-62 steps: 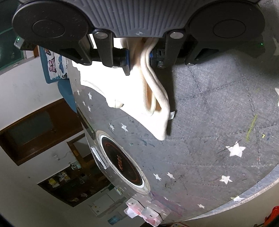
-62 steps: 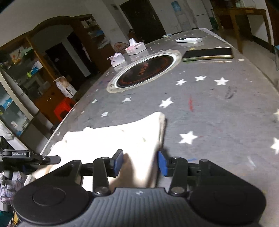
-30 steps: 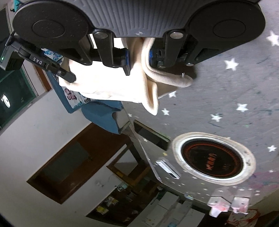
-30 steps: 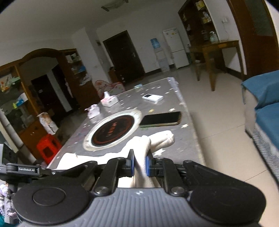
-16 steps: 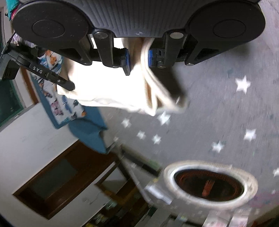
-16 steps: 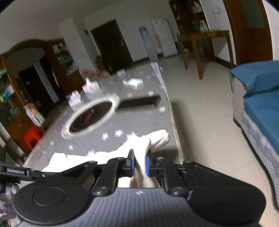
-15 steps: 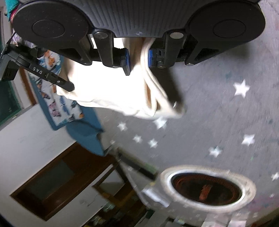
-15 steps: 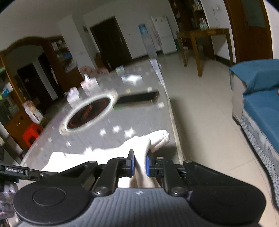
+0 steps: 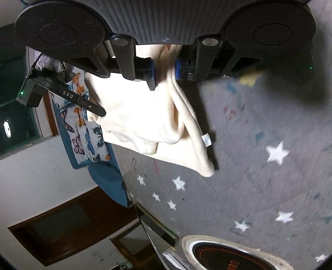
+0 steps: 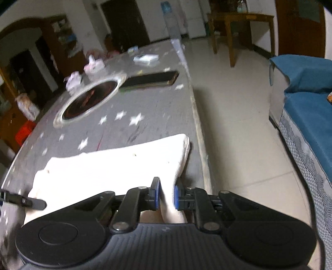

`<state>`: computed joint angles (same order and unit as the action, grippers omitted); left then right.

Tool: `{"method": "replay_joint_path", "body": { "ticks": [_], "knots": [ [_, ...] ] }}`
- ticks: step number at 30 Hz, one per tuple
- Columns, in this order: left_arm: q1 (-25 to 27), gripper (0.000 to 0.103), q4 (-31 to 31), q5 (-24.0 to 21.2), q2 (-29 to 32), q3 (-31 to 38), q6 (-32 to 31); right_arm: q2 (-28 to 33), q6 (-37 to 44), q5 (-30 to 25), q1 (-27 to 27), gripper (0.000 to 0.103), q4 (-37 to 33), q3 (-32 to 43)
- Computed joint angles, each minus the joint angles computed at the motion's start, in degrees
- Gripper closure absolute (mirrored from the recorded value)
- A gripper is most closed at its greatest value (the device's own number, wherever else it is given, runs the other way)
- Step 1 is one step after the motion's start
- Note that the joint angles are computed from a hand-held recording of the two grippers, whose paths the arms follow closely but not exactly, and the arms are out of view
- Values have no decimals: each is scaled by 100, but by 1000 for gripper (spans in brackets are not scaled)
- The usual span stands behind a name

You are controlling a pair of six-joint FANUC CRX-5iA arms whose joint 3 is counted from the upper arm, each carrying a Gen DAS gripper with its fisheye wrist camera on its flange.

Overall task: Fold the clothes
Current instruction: 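Lay the folded shirt down and open both grippers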

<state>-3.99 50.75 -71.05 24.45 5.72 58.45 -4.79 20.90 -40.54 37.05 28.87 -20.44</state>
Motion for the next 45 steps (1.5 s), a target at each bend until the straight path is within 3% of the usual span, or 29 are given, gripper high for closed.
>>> {"method": "replay_joint_path", "body": {
  "ticks": [2,4,7,13,17,22,24,28,32,39,45],
  "knots": [
    [50,78,-39,46,-83,-58,-68,-55,37,-124,105,86,2,-3],
    [76,65,-130,178,-167,-52,-78,-112,-22,-213,195,81,106,-34],
    [117,56,-248,420,-333,-61,-133,-171,-396,-204,258,81,621,-163],
    [76,58,128,828,-620,-325,-657,-117,-646,-103,356,79,1542,-320],
    [-117,62,275,679,-443,-206,-897,151,-148,-6,346,79,1239,-88],
    [-377,64,-126,872,-131,140,-536,478,238,8,285,74,1050,159],
    [-418,66,-203,987,-116,134,-558,599,362,3,239,64,980,246],
    [-440,66,-290,1059,-132,150,-519,475,214,102,244,61,1297,51],
    [-465,66,14,1150,-312,-36,-671,98,-59,198,400,42,1667,-279],
    [-646,66,242,894,-357,-197,-1001,-205,521,-13,935,32,1505,-379],
    [-632,72,86,960,-355,-289,-880,46,934,-366,1212,26,1163,-219]
  ]
}}
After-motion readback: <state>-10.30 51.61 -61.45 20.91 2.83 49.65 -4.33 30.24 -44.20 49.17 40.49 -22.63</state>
